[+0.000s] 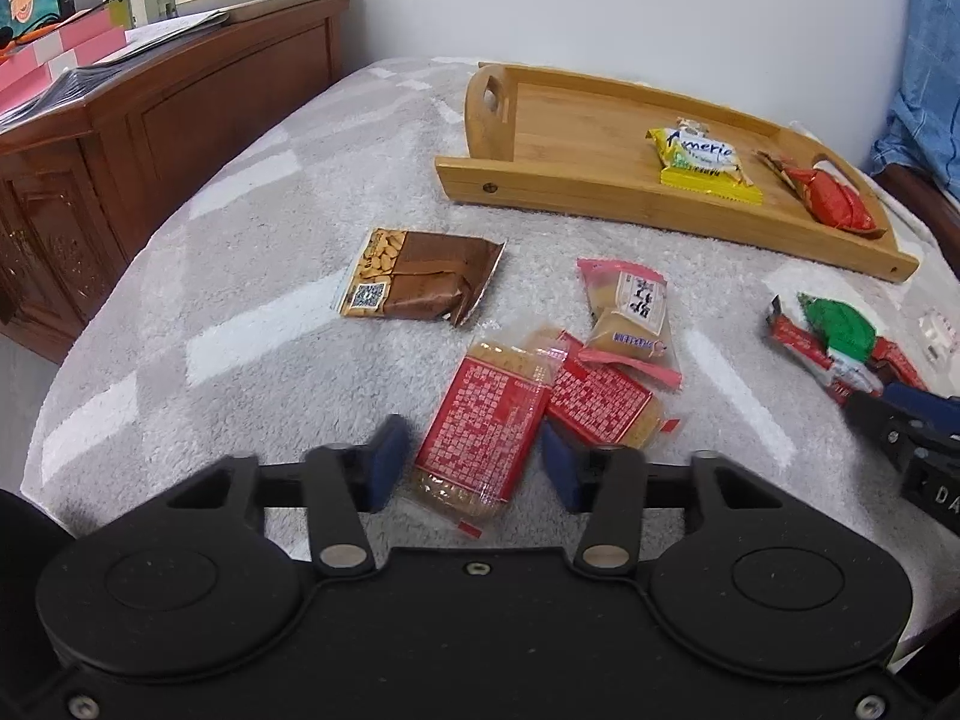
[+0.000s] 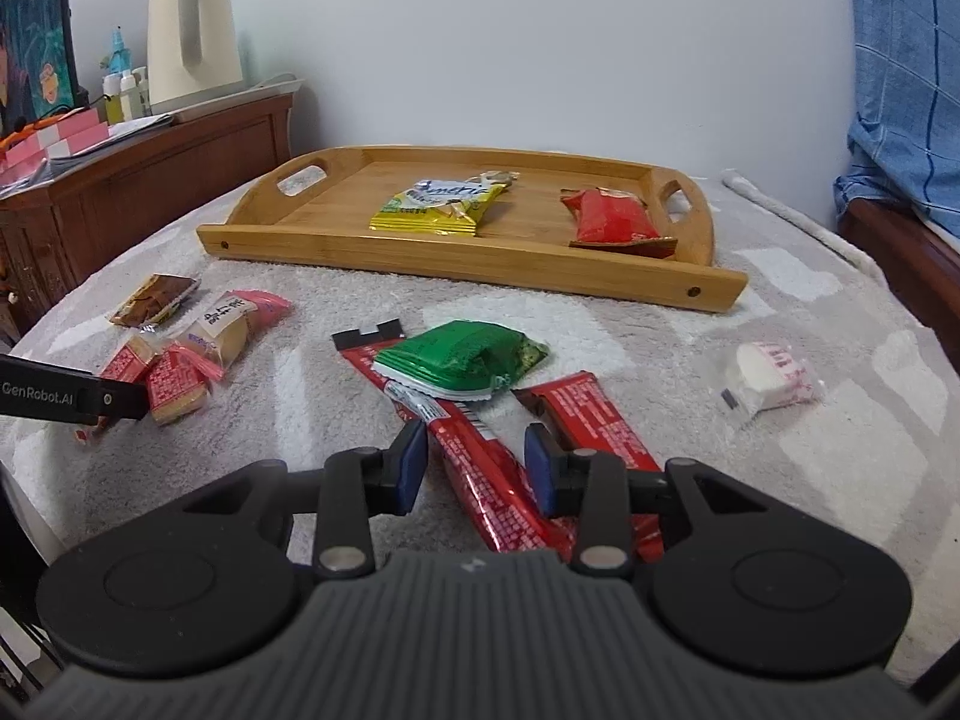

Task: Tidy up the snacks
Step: 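Grasp the red wafer pack with the left gripper while the right gripper grasps a red chocolate bar, then carry the red wafer pack and red chocolate bar over the bamboo tray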

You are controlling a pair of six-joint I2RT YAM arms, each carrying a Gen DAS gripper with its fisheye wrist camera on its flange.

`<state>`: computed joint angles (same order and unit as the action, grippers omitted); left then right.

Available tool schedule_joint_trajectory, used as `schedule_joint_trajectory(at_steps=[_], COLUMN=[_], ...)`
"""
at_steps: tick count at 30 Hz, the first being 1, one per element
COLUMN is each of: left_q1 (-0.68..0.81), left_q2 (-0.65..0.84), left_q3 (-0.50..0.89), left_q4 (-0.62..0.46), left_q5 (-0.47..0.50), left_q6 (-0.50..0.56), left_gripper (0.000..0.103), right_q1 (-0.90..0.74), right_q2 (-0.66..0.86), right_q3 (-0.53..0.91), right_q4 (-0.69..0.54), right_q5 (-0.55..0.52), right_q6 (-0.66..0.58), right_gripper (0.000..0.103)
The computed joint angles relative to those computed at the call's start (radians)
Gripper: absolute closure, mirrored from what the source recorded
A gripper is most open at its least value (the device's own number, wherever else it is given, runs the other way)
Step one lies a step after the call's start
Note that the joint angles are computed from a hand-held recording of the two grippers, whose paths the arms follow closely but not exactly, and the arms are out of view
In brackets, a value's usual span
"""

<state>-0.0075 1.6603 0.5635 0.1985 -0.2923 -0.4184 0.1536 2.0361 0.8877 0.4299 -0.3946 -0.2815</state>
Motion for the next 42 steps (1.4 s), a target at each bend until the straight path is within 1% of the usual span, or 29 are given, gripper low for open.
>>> schedule_joint_trajectory(at_steps=[2,4,6,7,8,9,10,12,15,19,25,30,36,42], left_q1=[0.001,-0.005,-0.007,-0.008,-0.008,-0.010,-0.014,-0.024,-0.054,-0.056,-0.056,-0.053,-0.040,-0.013], left_q2=[-0.010,-0.009,-0.010,-0.014,-0.019,-0.025,-0.031,-0.043,-0.047,-0.059,-0.064,-0.065,-0.043,0.029], left_q3=[-0.002,0.003,0.004,0.003,0.002,0.001,-0.002,-0.002,0.025,0.039,0.073,0.108,0.199,0.360], left_q4=[-0.001,-0.007,-0.009,-0.011,-0.012,-0.013,-0.011,-0.015,-0.056,-0.062,-0.083,-0.108,-0.147,-0.221], left_q5=[0.015,0.010,0.010,0.012,0.019,0.023,0.022,0.017,-0.027,-0.009,-0.013,-0.017,0.000,0.043], left_q6=[0.006,0.008,0.001,-0.004,-0.007,-0.011,-0.012,-0.008,0.008,0.003,0.010,0.027,0.059,0.084], left_gripper=[0.071,0.071,0.071,0.072,0.072,0.072,0.072,0.072,0.072,0.072,0.072,0.072,0.072,0.072], right_q1=[0.001,0.009,0.023,0.029,0.032,0.035,0.034,0.023,0.020,0.011,0.033,0.032,0.010,0.010], right_q2=[-0.001,0.001,0.004,0.007,0.009,0.006,0.001,-0.013,-0.034,-0.055,-0.093,-0.120,-0.133,-0.077], right_q3=[0.006,0.018,0.022,0.028,0.033,0.026,0.015,-0.002,-0.035,-0.036,-0.060,-0.059,0.017,0.167], right_q4=[-0.019,-0.042,-0.042,-0.048,-0.057,-0.044,-0.030,-0.031,-0.025,-0.068,-0.073,-0.061,-0.096,-0.140], right_q5=[-0.023,-0.041,-0.029,-0.022,-0.017,0.000,0.010,-0.014,-0.015,-0.065,-0.093,-0.099,-0.096,-0.025], right_q6=[-0.010,-0.028,-0.049,-0.054,-0.053,-0.037,-0.018,0.014,0.003,-0.004,-0.019,0.030,0.138,0.263], right_gripper=[0.052,0.052,0.052,0.060,0.072,0.078,0.080,0.081,0.081,0.082,0.082,0.082,0.082,0.082])
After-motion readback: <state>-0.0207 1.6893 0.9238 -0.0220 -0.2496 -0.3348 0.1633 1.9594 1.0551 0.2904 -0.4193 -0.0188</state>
